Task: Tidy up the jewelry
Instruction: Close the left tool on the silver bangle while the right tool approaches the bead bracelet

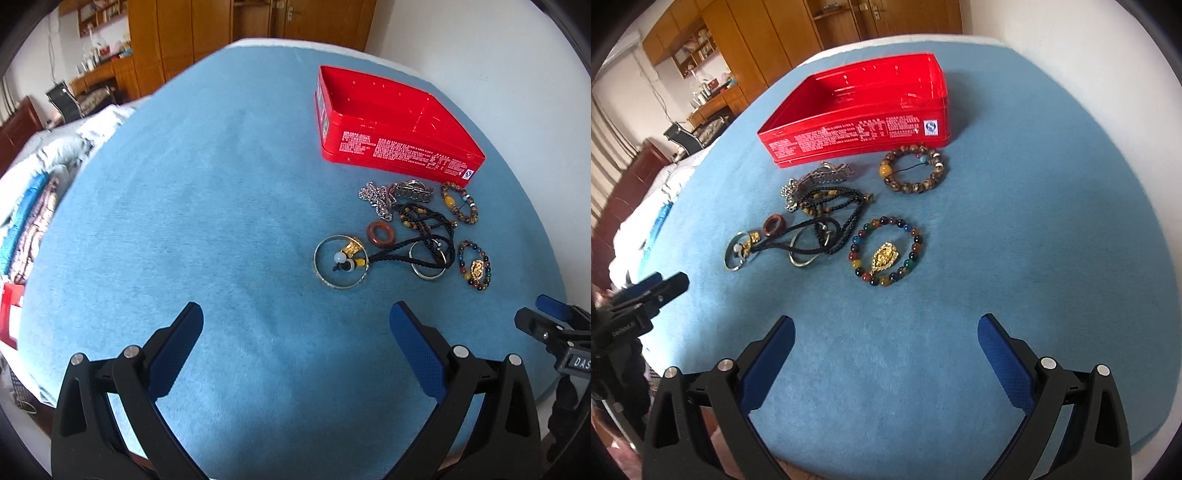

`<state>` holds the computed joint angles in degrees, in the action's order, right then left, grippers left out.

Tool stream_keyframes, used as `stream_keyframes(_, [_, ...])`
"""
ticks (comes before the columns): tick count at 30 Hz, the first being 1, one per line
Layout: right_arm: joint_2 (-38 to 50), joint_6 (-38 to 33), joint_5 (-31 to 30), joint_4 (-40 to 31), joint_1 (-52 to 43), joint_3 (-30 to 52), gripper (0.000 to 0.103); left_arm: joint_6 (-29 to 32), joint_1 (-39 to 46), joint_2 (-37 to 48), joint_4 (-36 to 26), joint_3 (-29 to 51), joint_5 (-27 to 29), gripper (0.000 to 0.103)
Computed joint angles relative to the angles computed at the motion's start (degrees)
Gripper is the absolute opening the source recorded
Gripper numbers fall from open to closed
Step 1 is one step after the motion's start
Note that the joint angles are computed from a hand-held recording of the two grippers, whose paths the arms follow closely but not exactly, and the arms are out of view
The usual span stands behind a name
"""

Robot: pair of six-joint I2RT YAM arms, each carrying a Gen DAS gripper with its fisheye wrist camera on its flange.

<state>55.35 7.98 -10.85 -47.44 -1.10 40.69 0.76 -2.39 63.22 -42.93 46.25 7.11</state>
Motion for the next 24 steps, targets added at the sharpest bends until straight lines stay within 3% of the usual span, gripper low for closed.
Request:
stream_keyframes(5, [5.52,-2.13,-6.47,0.67,-5.32,1.97,0.099,0.14,-0.87,7.40,0.40,4.03,0.97,0.099])
stream_keyframes(9, [10.42,-3.37,-8.27,1.87,-7.16,3.74,0.092,-0.97,-3.13,13.32,0.95,7.02,0.26,0.099])
stream_keyframes(16, [16.42,-3.74,-9.33,3.59,-9.12,5.23,0.088,-0.18,-5.36,20.20,1.05,10.48,-0.21,0.097])
stream_keyframes(24, [19.92,-4.35,-9.16,4.38,-8.72,7.02,0.087,0.34,-6.12,24.92,0.43,12.79,-1.42,0.075])
